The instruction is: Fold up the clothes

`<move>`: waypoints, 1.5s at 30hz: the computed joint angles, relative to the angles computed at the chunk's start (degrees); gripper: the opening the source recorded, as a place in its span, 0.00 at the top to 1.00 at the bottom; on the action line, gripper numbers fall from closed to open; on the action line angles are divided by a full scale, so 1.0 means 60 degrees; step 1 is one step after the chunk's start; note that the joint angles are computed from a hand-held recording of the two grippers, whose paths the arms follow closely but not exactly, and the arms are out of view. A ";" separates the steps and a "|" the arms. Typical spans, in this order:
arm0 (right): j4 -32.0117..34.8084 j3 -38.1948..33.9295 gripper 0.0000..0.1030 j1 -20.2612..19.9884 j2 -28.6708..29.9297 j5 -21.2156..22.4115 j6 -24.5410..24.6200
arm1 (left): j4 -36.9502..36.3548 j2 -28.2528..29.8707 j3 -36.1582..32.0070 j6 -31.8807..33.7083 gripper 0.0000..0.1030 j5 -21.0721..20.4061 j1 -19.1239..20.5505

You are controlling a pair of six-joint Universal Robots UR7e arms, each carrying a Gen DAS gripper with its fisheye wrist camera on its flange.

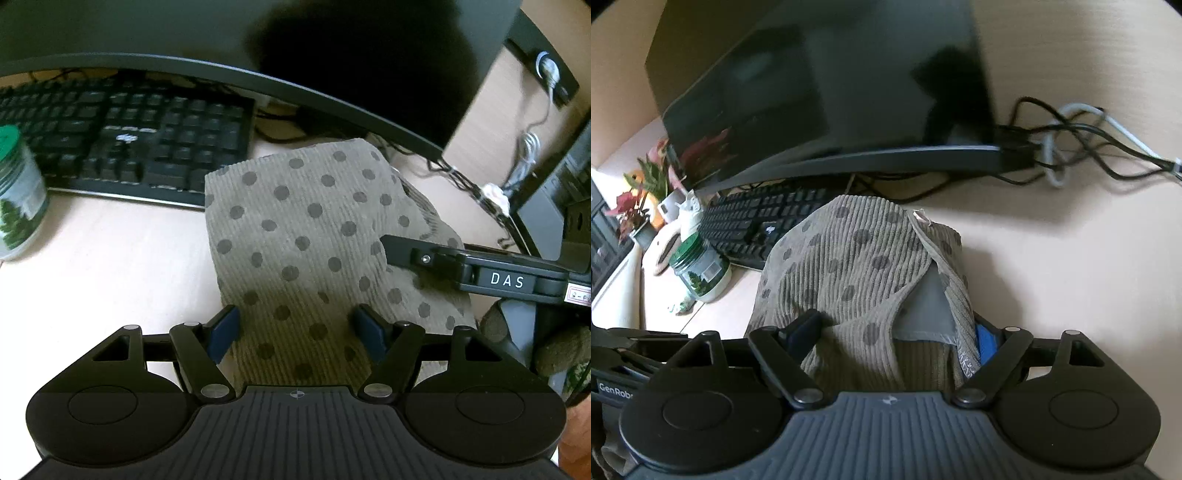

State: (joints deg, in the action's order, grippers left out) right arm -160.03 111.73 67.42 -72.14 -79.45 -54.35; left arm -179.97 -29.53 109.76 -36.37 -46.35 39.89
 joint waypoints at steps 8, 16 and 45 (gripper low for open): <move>-0.0646 0.0222 0.16 0.0000 -0.0059 -0.0041 -0.0039 | -0.0267 0.0110 -0.0086 0.0222 0.21 -0.0022 0.0082; -0.2015 0.1833 0.16 -0.0351 -0.1392 0.0117 -0.2087 | -0.2050 0.0152 -0.0592 0.2163 0.20 -0.0641 0.0191; -0.6839 0.2149 0.14 0.0161 0.0182 -0.2797 -0.0223 | -0.0422 0.0527 -0.2219 0.4348 0.08 -0.3269 0.1548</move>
State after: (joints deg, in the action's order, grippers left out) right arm -201.06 124.62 68.39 -71.05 -96.24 -55.69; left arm -182.50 -26.37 96.45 -10.28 -65.97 49.18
